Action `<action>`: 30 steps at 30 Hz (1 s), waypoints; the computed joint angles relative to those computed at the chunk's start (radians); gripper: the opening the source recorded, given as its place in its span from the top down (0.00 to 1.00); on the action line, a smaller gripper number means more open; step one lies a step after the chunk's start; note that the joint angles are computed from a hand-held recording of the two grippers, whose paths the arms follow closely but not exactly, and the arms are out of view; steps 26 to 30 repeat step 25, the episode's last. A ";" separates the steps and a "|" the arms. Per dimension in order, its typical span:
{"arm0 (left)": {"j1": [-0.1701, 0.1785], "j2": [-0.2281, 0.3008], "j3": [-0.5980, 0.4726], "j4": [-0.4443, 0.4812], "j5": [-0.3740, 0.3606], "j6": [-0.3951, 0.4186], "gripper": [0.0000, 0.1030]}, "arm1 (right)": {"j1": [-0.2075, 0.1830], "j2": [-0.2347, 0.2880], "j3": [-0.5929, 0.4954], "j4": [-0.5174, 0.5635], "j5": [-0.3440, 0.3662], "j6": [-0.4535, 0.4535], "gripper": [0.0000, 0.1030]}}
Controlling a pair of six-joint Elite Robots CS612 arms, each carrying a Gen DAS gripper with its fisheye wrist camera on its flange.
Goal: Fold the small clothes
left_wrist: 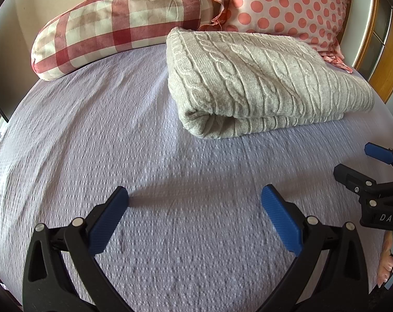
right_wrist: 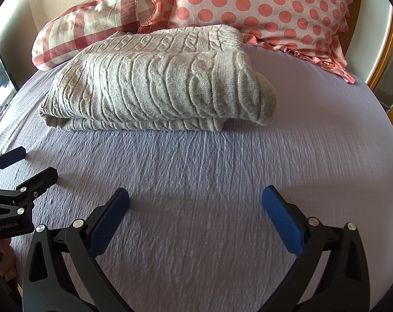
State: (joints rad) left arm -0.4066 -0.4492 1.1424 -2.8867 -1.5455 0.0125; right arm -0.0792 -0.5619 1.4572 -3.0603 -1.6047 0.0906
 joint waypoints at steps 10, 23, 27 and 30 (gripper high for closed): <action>0.000 -0.001 -0.001 0.009 -0.005 0.008 0.02 | 0.000 0.000 0.000 0.000 0.000 0.001 0.01; 0.001 0.000 -0.005 0.013 -0.008 0.017 0.02 | 0.000 0.000 0.000 0.000 0.000 0.001 0.01; 0.001 0.000 -0.005 0.013 -0.008 0.016 0.02 | 0.000 0.000 -0.001 0.000 0.000 0.001 0.01; 0.001 0.000 -0.005 0.013 -0.008 0.016 0.02 | 0.000 0.000 -0.001 0.000 0.000 0.001 0.01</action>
